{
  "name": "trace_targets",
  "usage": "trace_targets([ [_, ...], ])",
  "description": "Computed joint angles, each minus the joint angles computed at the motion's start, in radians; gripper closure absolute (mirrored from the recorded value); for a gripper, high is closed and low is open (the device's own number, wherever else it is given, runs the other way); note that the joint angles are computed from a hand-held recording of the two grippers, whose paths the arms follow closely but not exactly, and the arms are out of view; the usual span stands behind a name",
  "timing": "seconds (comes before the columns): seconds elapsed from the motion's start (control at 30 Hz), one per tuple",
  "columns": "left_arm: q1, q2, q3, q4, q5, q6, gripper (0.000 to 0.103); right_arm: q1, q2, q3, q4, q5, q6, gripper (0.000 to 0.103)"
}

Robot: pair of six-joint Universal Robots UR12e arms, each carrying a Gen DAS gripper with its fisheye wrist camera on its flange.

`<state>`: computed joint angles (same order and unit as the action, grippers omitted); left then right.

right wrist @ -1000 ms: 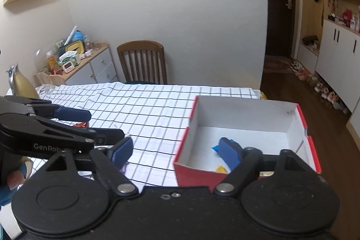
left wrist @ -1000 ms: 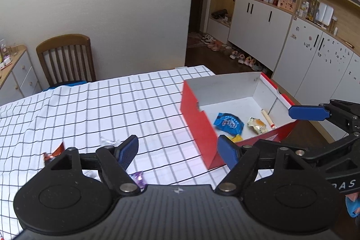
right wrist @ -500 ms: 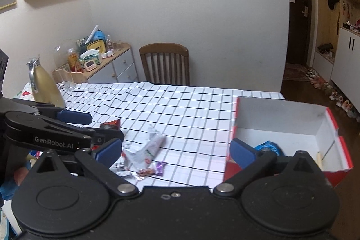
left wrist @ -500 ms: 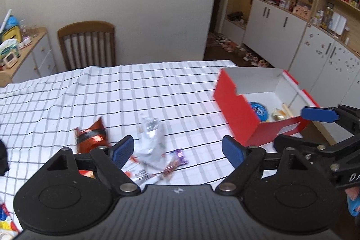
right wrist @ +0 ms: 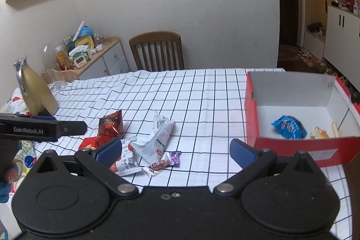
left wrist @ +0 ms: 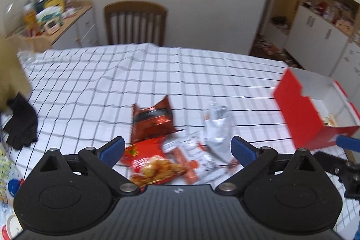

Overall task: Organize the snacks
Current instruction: 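Grasp the red chip bag with the left tool while the right tool grasps a small wrapped candy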

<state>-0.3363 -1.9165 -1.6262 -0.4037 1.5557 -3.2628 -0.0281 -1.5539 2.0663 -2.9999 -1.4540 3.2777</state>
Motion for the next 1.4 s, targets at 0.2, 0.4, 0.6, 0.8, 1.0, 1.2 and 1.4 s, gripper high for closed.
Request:
trace_targets([
  [0.2,0.014,-0.028,0.009,-0.031,0.040,-0.045,0.002,0.040,0.051,-0.033,0.038,-0.060,0.004,0.000],
  [0.4,0.020,-0.060,0.031,-0.075,0.062,-0.060,0.002,0.066,0.095,-0.062,0.066,-0.111,0.001,0.001],
  [0.6,0.029,-0.091,0.061,-0.141,0.053,-0.119,0.002,0.072,0.135,-0.093,0.116,-0.141,0.060,0.001],
  [0.8,0.029,-0.113,0.085,-0.177,0.061,-0.141,0.002,0.080,0.184,-0.147,0.207,-0.176,0.141,0.005],
  [1.0,0.029,-0.128,0.107,-0.216,0.074,-0.165,0.002,0.095,0.234,-0.200,0.285,-0.210,0.181,0.007],
  [1.2,0.027,-0.136,0.118,-0.235,0.071,-0.172,0.002,0.108,0.273,-0.238,0.312,-0.247,0.190,0.008],
  [1.4,0.028,-0.144,0.127,-0.256,0.064,-0.194,0.002,0.115,0.282,-0.237,0.317,-0.263,0.144,0.008],
])
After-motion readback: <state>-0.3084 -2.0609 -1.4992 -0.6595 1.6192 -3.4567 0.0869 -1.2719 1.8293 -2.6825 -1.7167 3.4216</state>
